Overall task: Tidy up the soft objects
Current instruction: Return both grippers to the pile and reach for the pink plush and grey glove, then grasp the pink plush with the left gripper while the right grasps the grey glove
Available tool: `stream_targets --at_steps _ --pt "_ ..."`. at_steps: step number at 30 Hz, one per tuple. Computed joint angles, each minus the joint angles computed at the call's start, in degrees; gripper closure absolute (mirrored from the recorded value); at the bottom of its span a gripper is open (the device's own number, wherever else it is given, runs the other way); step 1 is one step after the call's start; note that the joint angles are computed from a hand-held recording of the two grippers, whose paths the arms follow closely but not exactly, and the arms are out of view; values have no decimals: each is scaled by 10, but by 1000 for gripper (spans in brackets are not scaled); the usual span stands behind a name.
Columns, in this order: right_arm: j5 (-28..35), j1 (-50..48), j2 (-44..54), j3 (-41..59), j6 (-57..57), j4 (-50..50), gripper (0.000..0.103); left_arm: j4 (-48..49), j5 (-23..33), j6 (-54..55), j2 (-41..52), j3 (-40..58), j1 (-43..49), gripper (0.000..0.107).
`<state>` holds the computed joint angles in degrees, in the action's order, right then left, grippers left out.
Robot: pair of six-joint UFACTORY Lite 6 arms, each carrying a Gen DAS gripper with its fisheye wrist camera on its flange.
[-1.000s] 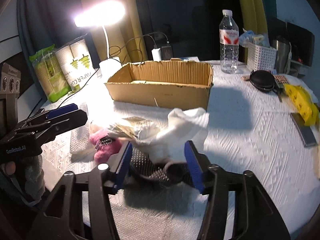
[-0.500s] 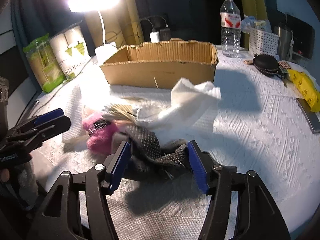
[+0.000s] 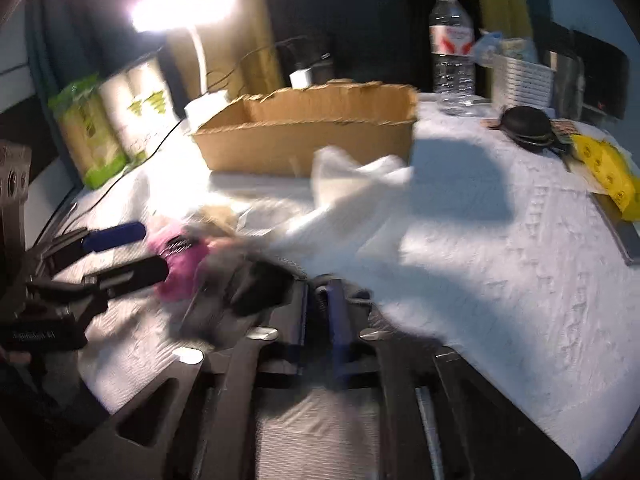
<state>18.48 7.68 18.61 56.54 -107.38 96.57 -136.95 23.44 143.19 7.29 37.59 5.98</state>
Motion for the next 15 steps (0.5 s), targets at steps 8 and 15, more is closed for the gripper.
stream_targets --at_steps 8,15 --pt "39 -37 -1 -1 -17 3 93 -143 -57 162 63 59 -58 28" --pt "67 -85 -14 1 -15 -8 93 -105 -116 119 118 124 -75 28"
